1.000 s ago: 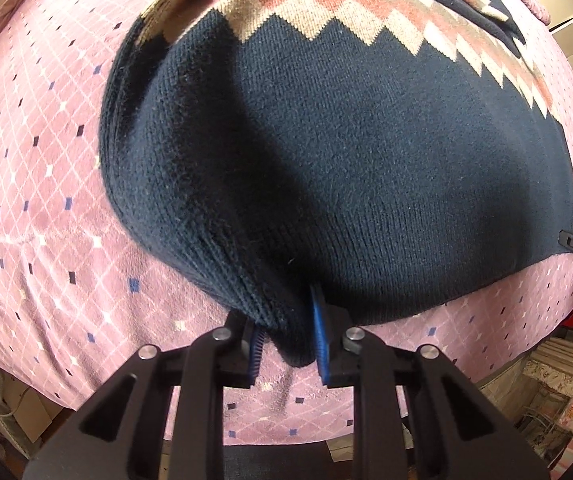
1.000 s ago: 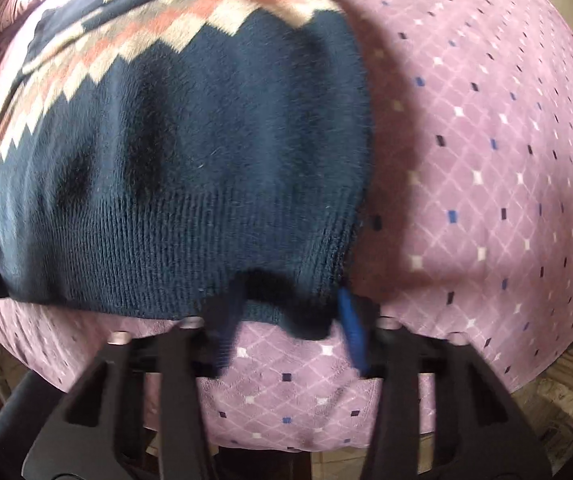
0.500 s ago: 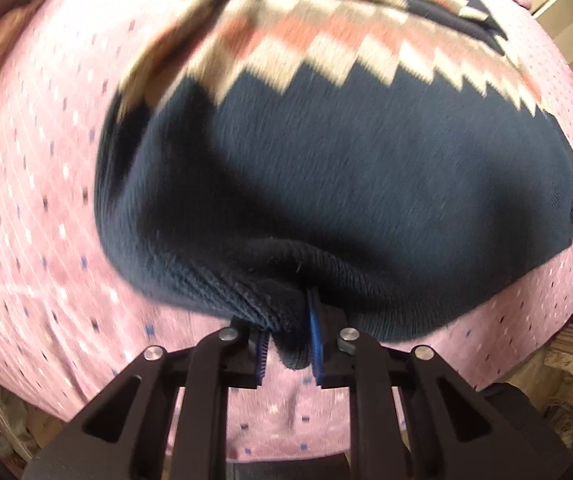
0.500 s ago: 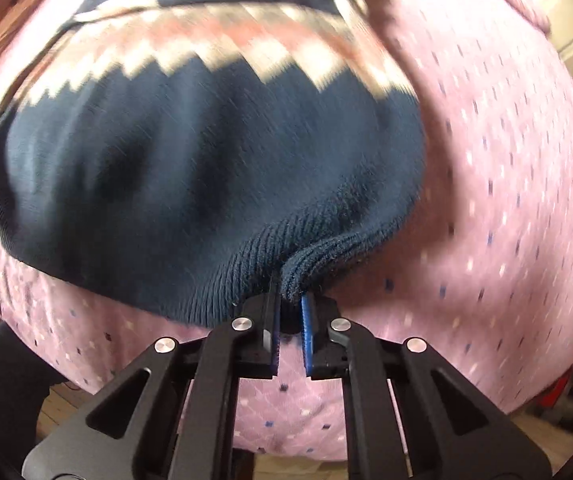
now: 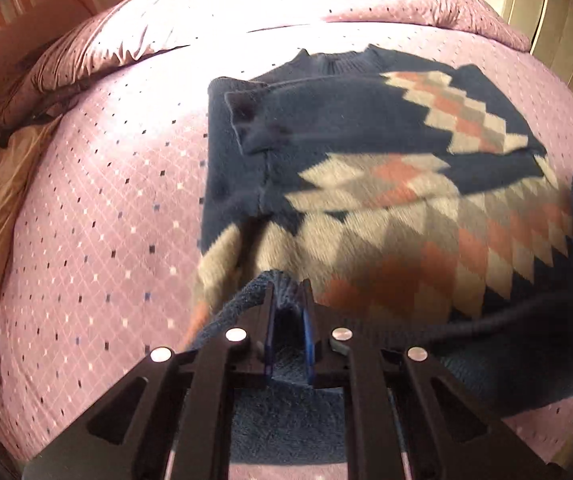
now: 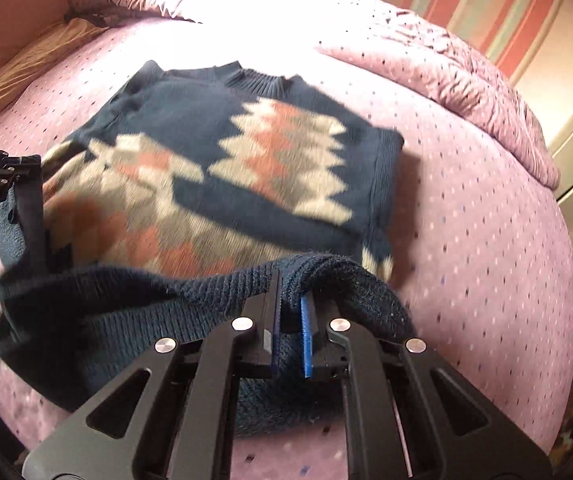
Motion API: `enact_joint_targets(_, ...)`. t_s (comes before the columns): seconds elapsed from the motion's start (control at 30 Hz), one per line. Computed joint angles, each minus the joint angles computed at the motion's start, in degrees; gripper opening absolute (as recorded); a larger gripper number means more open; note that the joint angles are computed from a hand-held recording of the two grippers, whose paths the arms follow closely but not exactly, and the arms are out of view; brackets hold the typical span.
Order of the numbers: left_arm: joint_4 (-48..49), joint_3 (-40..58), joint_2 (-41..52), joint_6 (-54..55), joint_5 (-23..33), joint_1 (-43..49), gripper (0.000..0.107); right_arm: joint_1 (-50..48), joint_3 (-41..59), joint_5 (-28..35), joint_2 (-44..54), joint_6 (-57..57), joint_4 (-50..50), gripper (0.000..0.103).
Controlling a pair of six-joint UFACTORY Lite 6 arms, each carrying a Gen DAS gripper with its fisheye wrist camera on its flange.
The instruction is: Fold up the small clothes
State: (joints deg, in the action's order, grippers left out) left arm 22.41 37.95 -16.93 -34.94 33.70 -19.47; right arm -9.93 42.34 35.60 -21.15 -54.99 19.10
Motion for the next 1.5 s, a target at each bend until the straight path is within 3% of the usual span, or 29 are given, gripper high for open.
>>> enact_joint_targets(0.1,-6.65,-1.09,-1.87,10.41,-1.42,7.3,0.011,0.64,5.82,-3.54,7.56,-1.92,3.01,0.008)
enact_joint_targets(0.2,-7.91,-0.36,-0.47,13.81,-4.02,12.24,0.011,0.54,11.64,-5.99,14.27,-4.84,8.09,0.008)
enact_joint_targets(0.27,-4.73,3.15,4.48,11.93,-7.47,14.21,0.011,0.78,15.49,-8.48,18.63,-6.9,11.57,0.008)
enact_joint_targets(0.4,11.28,10.91,10.73,-1.28,-12.63,15.89,0.011,0.47,23.4,-11.91,25.66,-12.7,20.25,0.008)
enact_joint_targets(0.5,12.48,18.69,12.81,-1.3,-13.61,17.9,0.011,0.41,28.95,-13.78,30.24,-15.83,25.58,0.008)
enact_joint_targets(0.73,8.59,43.26,33.45,7.09,-13.46,18.62,0.011,0.9,45.11,-16.31,46.93,-0.25,15.27,0.008)
enact_joint_targets(0.8,5.77,50.38,40.87,10.63,-12.14,18.41,0.011,0.92,50.85,-14.96,53.22,6.72,10.47,0.008)
enact_joint_targets(0.9,9.99,57.06,50.43,8.35,-9.7,17.38,0.011,1.35,57.93,-13.24,61.31,14.66,3.48,0.008)
enact_joint_targets(1.0,2.73,61.42,58.2,14.43,-8.27,19.37,0.011,1.83,65.28,-9.17,68.46,21.33,-2.87,0.008)
enact_joint_targets(1.27,3.41,62.93,58.94,16.94,-7.43,19.35,0.012,1.79,70.36,-7.79,70.79,20.48,-1.28,0.008)
enact_joint_targets(1.4,0.07,68.95,58.74,18.78,-6.03,20.15,0.012,1.75,72.64,-8.27,68.65,19.71,3.46,0.008)
enact_joint_targets(1.5,-7.4,79.3,63.75,23.72,-2.23,21.79,0.012,2.53,80.26,-5.59,72.44,25.74,-1.33,0.009)
